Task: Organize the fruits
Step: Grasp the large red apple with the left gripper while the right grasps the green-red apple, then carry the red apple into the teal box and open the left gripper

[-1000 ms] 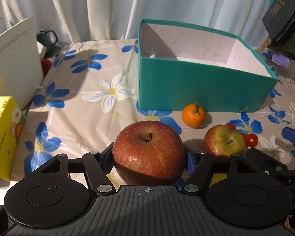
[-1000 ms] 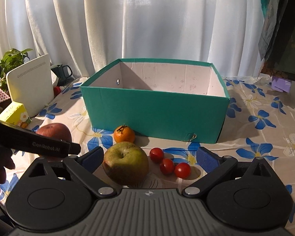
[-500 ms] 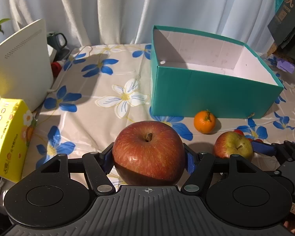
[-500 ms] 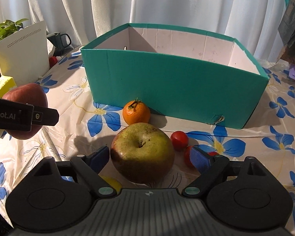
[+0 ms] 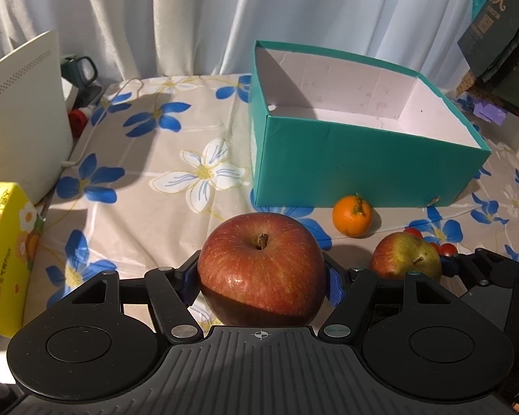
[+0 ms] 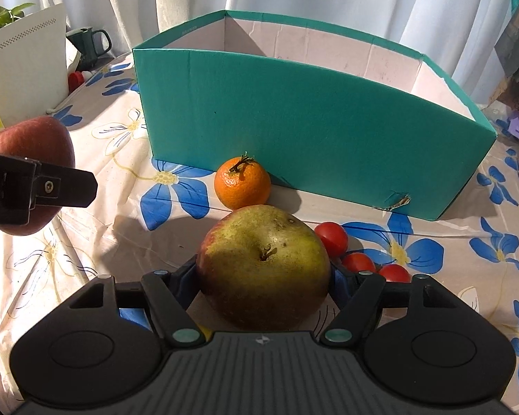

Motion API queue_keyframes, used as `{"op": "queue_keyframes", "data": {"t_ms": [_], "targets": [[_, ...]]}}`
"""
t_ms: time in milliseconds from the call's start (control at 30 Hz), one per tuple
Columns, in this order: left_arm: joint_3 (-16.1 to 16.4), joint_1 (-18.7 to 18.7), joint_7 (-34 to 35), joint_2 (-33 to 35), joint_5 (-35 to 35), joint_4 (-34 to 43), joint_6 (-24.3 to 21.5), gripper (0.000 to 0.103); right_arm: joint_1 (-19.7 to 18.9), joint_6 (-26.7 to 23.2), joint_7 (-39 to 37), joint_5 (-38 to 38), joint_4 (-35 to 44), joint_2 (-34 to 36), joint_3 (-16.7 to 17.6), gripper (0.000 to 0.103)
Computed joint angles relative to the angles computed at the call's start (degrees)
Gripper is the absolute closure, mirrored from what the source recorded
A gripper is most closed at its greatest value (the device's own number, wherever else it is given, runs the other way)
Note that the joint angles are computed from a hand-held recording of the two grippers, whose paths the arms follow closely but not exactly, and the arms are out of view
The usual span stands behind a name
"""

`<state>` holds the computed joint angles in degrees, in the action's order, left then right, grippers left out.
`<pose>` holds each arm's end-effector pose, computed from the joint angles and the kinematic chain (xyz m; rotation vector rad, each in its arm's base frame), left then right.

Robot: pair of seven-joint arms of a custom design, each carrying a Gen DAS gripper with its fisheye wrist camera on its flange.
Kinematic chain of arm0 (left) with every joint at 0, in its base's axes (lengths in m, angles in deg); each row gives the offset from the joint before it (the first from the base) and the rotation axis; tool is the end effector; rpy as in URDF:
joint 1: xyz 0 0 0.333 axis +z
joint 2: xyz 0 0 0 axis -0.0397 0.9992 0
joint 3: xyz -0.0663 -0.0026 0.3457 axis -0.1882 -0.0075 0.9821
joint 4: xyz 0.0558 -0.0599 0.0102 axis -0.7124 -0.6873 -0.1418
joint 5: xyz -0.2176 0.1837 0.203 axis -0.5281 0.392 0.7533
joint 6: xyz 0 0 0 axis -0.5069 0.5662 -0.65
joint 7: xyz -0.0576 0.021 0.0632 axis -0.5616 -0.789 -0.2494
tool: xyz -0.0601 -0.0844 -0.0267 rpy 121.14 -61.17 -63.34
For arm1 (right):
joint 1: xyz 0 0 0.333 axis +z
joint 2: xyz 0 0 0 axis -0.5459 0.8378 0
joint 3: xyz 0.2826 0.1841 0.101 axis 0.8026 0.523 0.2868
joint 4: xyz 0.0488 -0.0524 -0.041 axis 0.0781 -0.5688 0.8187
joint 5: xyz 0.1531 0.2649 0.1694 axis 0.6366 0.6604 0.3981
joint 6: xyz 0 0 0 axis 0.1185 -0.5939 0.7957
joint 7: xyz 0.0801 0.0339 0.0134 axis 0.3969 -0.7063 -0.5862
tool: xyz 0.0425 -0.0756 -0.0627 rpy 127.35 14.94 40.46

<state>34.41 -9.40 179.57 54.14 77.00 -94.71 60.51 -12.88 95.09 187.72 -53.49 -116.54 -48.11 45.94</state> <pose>0.7528 -0.2113 0.4972 -1.3475 2.4136 -0.9124 0.6500 0.1399 0.4165 -1.5803 2.0681 -0.9035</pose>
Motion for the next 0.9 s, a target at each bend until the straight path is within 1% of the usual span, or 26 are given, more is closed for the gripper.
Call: {"op": "queue_keyframes", "data": {"t_ms": [67, 200, 267, 333, 433, 533, 600, 667, 733, 900], "targets": [[-0.4, 0.2, 0.5, 0.5, -0.2, 0.9, -0.7, 0.031, 0.7, -0.3, 1.5, -1.2, 0.2, 0.2, -0.7, 0.03], [-0.3, 0.0, 0.7, 1.2, -0.4, 2.4, -1.3, 0.031, 0.7, 0.0, 3.6, -1.8, -0.6, -0.6, -0.9, 0.031], [0.3, -0.6, -0.1, 1.3, 0.2, 2.8, -1.1, 0.031, 1.7, 0.7, 7.6, -5.4, -1.9, -1.9, -2.3, 0.031], [0.8, -1.3, -1.1, 1.2, 0.8, 3.0, -0.9, 0.031, 1.6, 0.9, 10.1, -8.8, -3.3, -3.8, -2.4, 0.031], [1.0, -2.3, -2.1, 0.4, 1.8, 2.1, 0.8, 0.031, 1.3, 1.6, 16.8, -15.8, -5.9, -7.2, -3.1, 0.031], [1.3, -3.5, -3.1, -0.6, 3.0, 1.1, 2.5, 0.031, 0.0, 2.3, 23.0, -22.4, -8.4, -10.4, -3.2, 0.031], [0.8, -4.1, -3.6, -0.5, 3.1, 2.2, 2.1, 0.031, -0.9, 1.9, 26.3, -26.3, -9.6, -12.1, -2.9, 0.031], [1.4, -5.4, -4.9, 0.1, 4.1, 4.0, 1.8, 0.031, -1.7, 0.7, 30.3, -30.5, -10.6, -13.7, -2.5, 0.031], [2.0, -6.7, -6.3, 0.9, 5.2, 6.0, 1.6, 0.031, -2.8, -0.3, 34.2, -34.5, -11.5, -14.8, -1.9, 0.031], [3.6, -9.6, -9.8, 5.1, 8.0, 14.6, -1.5, 0.031, -6.5, -0.7, 39.4, -40.5, -13.1, -16.8, 0.3, 0.031]]}}
